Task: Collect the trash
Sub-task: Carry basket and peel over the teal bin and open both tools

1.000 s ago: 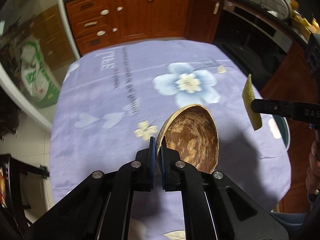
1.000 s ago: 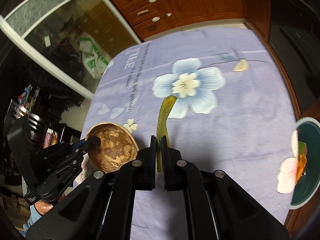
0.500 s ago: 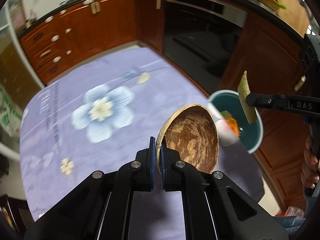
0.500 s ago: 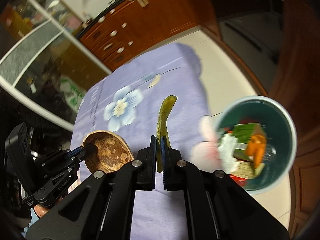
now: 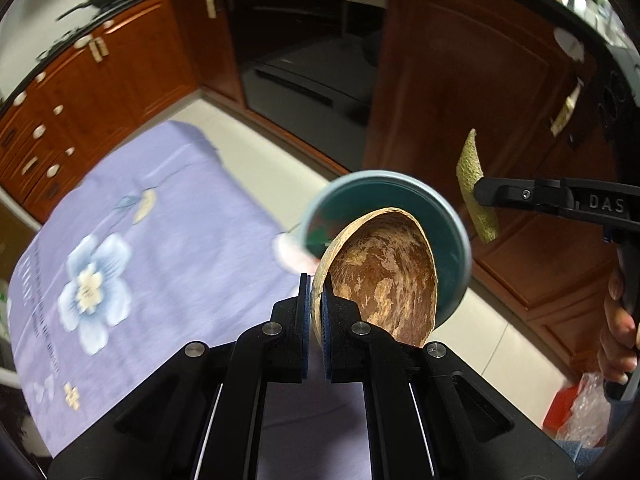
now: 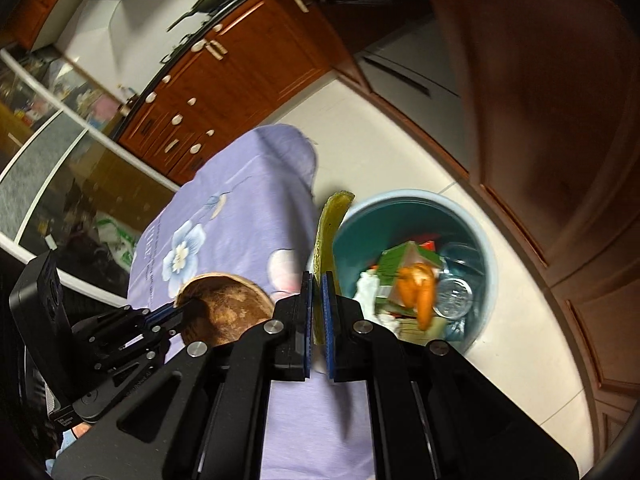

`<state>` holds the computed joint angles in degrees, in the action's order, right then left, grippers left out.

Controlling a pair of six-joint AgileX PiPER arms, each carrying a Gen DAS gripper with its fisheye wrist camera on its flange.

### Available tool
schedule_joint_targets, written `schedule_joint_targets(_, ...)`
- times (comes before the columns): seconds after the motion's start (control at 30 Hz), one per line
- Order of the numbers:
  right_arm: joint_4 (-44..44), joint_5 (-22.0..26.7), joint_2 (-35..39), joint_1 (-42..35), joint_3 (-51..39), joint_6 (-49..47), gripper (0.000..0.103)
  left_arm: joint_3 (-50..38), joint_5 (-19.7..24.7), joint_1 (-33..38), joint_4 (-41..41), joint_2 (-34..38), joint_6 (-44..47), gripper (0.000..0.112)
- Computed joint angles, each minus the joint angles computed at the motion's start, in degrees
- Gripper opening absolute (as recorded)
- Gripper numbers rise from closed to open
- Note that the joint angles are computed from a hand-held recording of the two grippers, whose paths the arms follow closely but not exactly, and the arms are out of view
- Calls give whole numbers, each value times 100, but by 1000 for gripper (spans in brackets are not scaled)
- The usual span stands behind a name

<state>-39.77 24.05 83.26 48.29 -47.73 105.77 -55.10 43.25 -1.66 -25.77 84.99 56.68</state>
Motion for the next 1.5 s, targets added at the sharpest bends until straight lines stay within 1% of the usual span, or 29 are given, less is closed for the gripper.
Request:
schedule_joint_targets(0.07,80,-71,-129,-90,217,-28,5,28,-160,-410,182,196,-343,5)
schedule_joint_targets(0.2,292,-142,-317,-267,518,-216,5,-24,-435,-949,463,624,-829,6)
schedule_joint_targets(0.37,573,-327,-386,-516,771,-479,5,-136,-557,-1282,625,1060,-1146,16)
schedule_joint_targets(0.4,621,-356,-362,-534,776,-519,5,-147,-570,-1290,635,1066,-1161,27)
schedule_joint_targets(0.43,682,-426,-322,-577,793,-581,5,-125,-645,-1285,640,1047,-1169,46)
schedule_joint_targets(0.47,737,-473,-274,-603,781,-635,5,-79,-750,-1282,628,1003,-1173,50)
schedule_joint_targets(0.5,830,-580,-194,-652,782,-738,5,-64,-767,-1236,562,968,-1098,55)
schedule_joint_targets(0.57,976,-719,-87,-722,775,-923,5,-99,-719,-1158,482,944,-1028,61)
schedule_joint_targets(0.63,1262,-855,82,-797,684,-1265,5,-86,-658,-1005,397,855,-980,74)
schedule_joint_targets(0.67,1385,-913,180,-809,630,-1412,5,-65,-647,-937,355,809,-943,78)
schedule_joint_targets(0.73,1585,-986,329,-825,537,-1648,5,-75,-653,-683,149,786,-711,90)
schedule_joint_targets(0.8,1844,-1020,469,-844,442,-1950,5,-74,-537,-361,-106,718,-376,94)
schedule_joint_targets(0.93,2345,-990,729,-833,193,-2484,5,-97,-335,15,-413,646,-71,97)
schedule_joint_targets(0.97,2604,-995,797,-849,126,-2748,8,-111,-316,69,-446,650,-45,97)
schedule_joint_targets(1.0,2765,-996,839,-859,86,-2901,10,-159,-239,155,-487,653,-1,97)
schedule_joint_targets(1.03,2965,-1013,890,-875,38,-3087,14,-199,-161,218,-516,656,20,97)
schedule_joint_targets(1.1,2836,-955,921,-848,-25,-2909,32,-240,-57,319,-593,675,71,97)
schedule_joint_targets(1.13,2520,-874,919,-796,-72,-2552,51,-260,-4,376,-624,684,109,98)
schedule_joint_targets(1.17,2222,-789,906,-744,-114,-2249,58,-279,62,444,-656,682,160,98)
schedule_joint_targets(1.2,2138,-704,901,-717,-161,-2176,58,-277,84,473,-687,685,192,98)
schedule_joint_targets(1.23,2189,-665,893,-725,-186,-2246,61,-274,111,511,-729,684,229,98)
schedule_joint_targets(1.27,2152,-575,884,-701,-234,-2182,70,-269,139,534,-751,670,239,98)
schedule_joint_targets(1.3,2005,-495,875,-665,-262,-2007,74,-223,182,575,-803,617,265,98)
schedule_joint_targets(1.33,1827,-358,871,-607,-312,-1805,76,-197,196,597,-841,593,280,98)
schedule_joint_targets(1.4,1810,-156,889,-534,-405,-1771,80,-114,200,672,-939,497,367,99)
schedule_joint_targets(1.43,1759,-15,898,-468,-469,-1685,86,-63,160,685,-965,447,400,99)
schedule_joint_targets(1.47,1660,164,912,-367,-551,-1573,88,4,131,707,-951,357,422,99)
schedule_joint_targets(1.5,1634,243,918,-313,-590,-1560,88,30,137,720,-933,310,445,99)
